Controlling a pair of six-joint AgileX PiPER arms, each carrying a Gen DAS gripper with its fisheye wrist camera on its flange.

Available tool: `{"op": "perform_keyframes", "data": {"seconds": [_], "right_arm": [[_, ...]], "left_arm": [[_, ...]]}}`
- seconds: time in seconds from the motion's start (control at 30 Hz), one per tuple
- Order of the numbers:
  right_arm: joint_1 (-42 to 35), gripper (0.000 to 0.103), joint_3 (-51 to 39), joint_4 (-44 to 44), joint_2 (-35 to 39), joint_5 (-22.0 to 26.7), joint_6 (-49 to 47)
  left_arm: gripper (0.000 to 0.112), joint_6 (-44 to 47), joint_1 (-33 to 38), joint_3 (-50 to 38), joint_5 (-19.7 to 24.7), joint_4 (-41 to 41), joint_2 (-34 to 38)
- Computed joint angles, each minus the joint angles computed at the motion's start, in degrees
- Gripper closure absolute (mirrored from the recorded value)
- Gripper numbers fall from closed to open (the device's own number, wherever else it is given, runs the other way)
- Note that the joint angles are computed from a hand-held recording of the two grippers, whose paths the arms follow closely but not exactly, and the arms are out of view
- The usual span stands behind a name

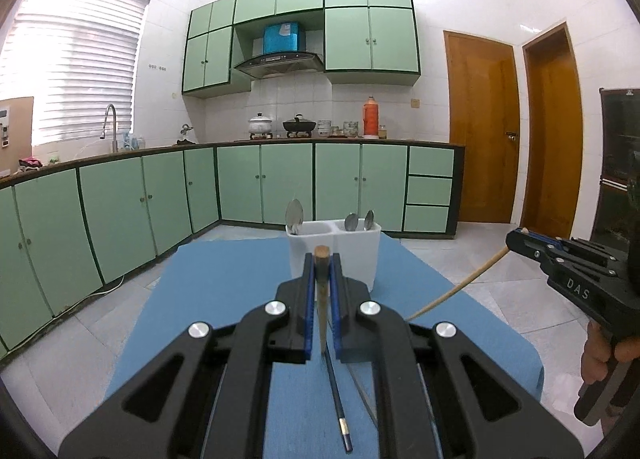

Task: Organize utensils
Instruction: 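Lift both wooden chopsticks and carry them over the white holder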

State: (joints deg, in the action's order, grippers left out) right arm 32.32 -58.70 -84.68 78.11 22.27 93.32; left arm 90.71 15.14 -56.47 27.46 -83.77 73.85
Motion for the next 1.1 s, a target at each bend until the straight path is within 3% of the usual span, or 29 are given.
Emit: {"op": "perform_keyframes", "data": {"seconds": [0.43, 0.63, 0.93, 1.1], "right_arm": [[-3.4, 0.096, -14.2, 22.6, 5.0, -4.4, -25.0], [-4.0, 0.096, -20.3, 30.5, 7.5, -4.4, -34.4], [-5.8, 0.096, -32.8, 42.0, 12.2, -2.9, -49.1], [-8.0, 0.096, -42.8, 56.2, 17.4, -0.8, -63.9]], "left_arm": [[0.106, -10.5, 1.8, -10.6, 5.3, 5.1, 5.5], [0.106, -12.4, 1.9, -15.5, 5.5, 4.7, 7.9], [0.106, -16.8, -1.5, -28.4, 2.1, 4.9, 12.9], [0.106, -22.2, -5.2, -40.0, -1.2, 9.0, 19.2]]}}
